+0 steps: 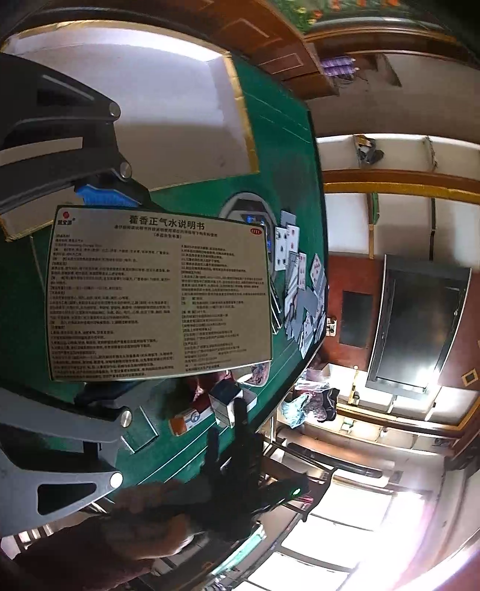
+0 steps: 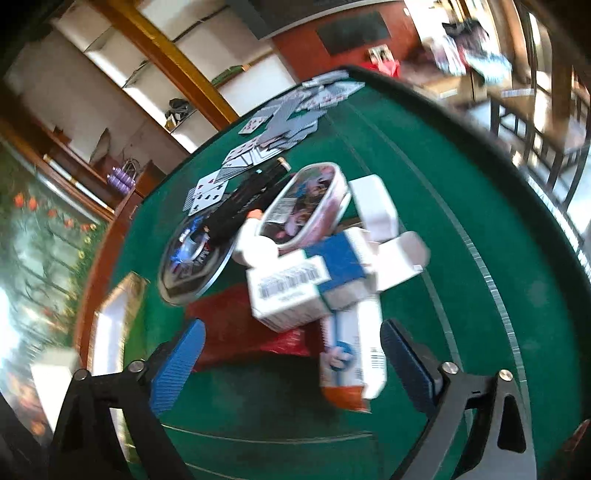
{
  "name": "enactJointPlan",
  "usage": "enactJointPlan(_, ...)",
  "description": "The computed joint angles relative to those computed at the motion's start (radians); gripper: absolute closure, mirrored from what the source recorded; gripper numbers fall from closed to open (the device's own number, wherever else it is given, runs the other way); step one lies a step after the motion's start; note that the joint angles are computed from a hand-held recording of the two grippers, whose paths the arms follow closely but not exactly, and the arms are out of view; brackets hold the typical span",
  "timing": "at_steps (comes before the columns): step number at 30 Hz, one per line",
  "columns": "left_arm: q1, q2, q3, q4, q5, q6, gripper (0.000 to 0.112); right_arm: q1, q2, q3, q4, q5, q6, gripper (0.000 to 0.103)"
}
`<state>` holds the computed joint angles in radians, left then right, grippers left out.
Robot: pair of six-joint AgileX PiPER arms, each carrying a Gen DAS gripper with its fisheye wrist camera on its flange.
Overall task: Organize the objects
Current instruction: 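Grasp the white printed medicine box with the left tool while the right grasps the blue-white barcode box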
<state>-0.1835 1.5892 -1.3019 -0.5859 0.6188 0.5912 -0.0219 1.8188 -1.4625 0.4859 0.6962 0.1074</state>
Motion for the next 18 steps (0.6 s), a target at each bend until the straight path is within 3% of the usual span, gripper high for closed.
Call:
enactJointPlan(4, 0.052, -0.01, 0.039, -0.045, -0.003, 0.046, 0.041, 0.015, 0.137, -0.212, -0.11, 0.114, 0.153, 0.017)
enactJointPlan(6, 0.068, -0.025, 0.065, -0.059, -0.02, 0.068, 0.041, 0.02, 0.196, -0.306, -0.165, 0.174, 0.225, 0.039)
enactJointPlan(8, 0.083, -0.04, 0.094, -0.08, -0.033, 0.095, 0.041, 0.02, 0.234, -0.369, -0.183, 0.217, 0.274, 0.045)
enactJointPlan(13, 0.123, -0.057, 0.145, -0.148, -0.034, 0.171, 0.041, -0.014, 0.228, -0.361, -0.158, 0.219, 0.385, 0.041)
enactJointPlan(16, 0.147, -0.062, 0.158, -0.193, -0.031, 0.219, 0.041, -0.016, 0.176, -0.306, -0.23, 0.179, 0.408, 0.032)
enactJointPlan(18, 0.159, -0.062, 0.165, -0.219, -0.025, 0.241, 0.041, -0.036, 0.143, -0.252, -0.197, 0.131, 0.411, 0.021)
